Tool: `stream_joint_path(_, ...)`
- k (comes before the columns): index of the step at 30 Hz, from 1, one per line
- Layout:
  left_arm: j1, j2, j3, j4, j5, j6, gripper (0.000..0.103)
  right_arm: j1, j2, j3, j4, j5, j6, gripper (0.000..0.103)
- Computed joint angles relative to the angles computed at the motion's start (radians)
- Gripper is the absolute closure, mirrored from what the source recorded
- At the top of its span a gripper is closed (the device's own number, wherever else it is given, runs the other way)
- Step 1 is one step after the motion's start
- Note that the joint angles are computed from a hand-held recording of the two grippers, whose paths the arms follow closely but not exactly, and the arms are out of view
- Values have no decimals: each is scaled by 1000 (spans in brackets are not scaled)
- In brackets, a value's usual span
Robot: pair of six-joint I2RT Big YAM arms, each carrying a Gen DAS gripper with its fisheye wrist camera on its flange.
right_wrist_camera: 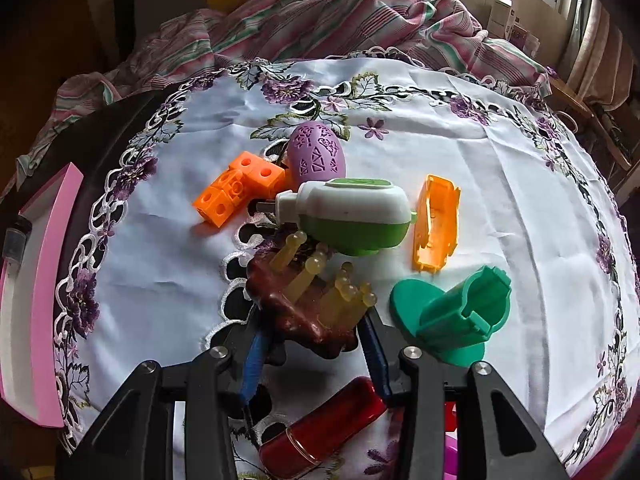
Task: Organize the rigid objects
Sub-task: 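Open the left gripper and withdraw while the right gripper lifts the brown peg holder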
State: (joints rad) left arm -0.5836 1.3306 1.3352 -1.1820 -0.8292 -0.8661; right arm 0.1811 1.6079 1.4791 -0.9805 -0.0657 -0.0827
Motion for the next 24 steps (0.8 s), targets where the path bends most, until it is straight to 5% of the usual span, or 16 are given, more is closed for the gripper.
stream_joint_path(14, -107, -22, 34, -158, -119, -119, 28, 5, -9, -14, 22, 15, -4, 60)
stream_joint_path(24, -113, -38, 8, -184, -101, -155, 28, 7, -23, -28, 54, 18, 4, 60)
